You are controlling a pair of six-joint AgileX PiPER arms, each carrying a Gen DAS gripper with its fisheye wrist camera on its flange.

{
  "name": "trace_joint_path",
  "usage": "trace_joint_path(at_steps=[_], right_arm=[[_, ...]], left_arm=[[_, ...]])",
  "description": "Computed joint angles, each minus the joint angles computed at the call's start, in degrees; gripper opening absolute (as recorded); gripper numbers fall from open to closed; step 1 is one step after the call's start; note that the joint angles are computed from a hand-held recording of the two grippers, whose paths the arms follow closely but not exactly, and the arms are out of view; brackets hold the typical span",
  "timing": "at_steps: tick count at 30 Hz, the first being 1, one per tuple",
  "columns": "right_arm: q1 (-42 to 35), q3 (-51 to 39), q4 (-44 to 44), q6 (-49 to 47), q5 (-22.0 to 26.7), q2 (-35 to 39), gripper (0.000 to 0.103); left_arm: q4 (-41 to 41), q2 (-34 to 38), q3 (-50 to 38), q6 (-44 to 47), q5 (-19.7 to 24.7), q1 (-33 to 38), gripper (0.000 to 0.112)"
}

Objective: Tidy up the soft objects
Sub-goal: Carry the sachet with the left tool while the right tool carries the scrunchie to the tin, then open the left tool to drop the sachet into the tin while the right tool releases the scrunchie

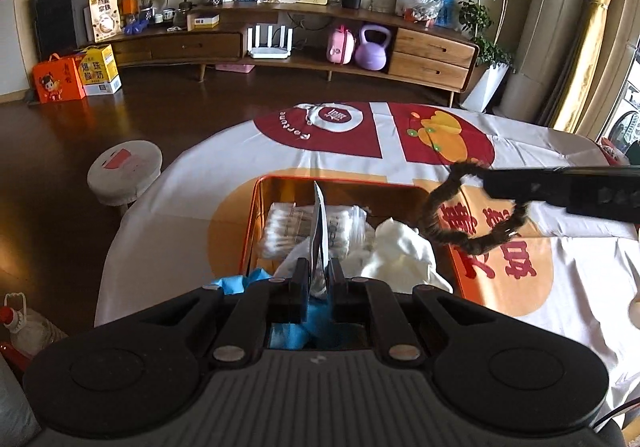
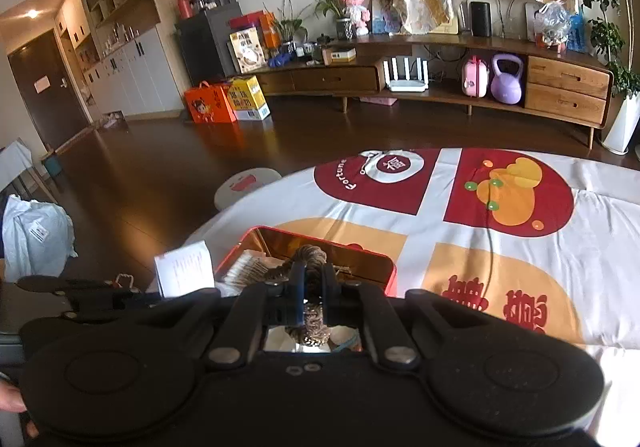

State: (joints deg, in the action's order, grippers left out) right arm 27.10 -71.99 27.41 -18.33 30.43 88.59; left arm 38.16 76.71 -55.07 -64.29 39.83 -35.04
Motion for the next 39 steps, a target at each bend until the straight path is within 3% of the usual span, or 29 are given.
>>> trace_joint_path(at_steps=[12, 20, 28, 39], right_arm=[[0.7, -4.2, -1.9, 1.5, -1.5, 8.9, 0.007], [0.9, -3.4, -2.7, 0.3, -2.1, 11.1, 0.007], [1.6, -3.0, -5.0, 1.4, -2.2, 11.7, 0.007], [1.2, -2.5, -5.7, 1.9, -1.4, 10.2, 0.021]], left_arm=[[-2.6, 8.0, -3.3, 4.8, -8.5, 5.7, 0.009], [-12.7, 12.1, -4.4, 14.3, -13.6, 10.9, 0.009], [-14.8, 13.4, -3.3, 15.7, -14.7, 12.3, 0.009], [-16.7, 12.8, -4.1, 18.0, -12.3, 10.4, 0.01]])
